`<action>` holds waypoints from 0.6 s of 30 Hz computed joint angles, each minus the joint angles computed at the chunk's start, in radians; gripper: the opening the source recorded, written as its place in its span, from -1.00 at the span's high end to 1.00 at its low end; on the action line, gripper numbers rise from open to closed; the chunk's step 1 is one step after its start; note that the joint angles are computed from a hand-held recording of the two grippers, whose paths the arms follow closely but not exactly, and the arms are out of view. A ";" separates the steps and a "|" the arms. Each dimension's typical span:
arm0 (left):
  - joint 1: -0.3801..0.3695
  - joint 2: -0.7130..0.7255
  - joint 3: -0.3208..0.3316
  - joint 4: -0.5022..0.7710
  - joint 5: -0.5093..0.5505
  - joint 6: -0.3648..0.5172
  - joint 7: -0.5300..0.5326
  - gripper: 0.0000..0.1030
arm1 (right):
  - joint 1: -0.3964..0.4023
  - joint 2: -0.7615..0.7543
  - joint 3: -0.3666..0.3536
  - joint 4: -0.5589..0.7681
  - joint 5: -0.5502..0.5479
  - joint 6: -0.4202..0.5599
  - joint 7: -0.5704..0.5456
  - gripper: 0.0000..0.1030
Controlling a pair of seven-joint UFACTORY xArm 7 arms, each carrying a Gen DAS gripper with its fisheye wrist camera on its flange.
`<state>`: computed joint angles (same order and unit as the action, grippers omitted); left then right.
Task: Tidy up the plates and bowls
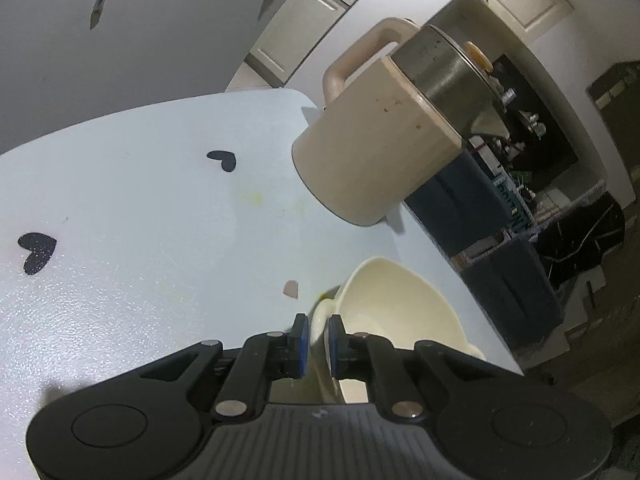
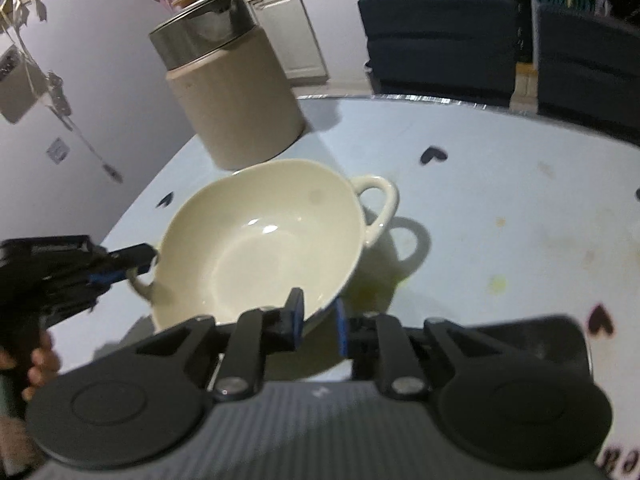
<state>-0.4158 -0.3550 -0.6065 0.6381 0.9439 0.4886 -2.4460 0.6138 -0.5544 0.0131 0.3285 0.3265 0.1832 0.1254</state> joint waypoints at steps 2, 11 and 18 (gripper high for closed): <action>-0.008 0.009 -0.001 0.012 -0.009 0.016 0.020 0.77 | -0.079 0.007 0.067 -0.012 -0.056 -0.074 0.023 0.51; -0.067 0.079 0.028 0.068 -0.028 0.073 0.126 0.65 | -0.168 0.158 0.065 0.066 -0.199 -0.185 0.068 0.16; -0.103 0.118 0.066 0.086 0.002 0.095 0.136 0.64 | -0.123 0.282 0.025 0.139 -0.188 -0.204 0.034 0.14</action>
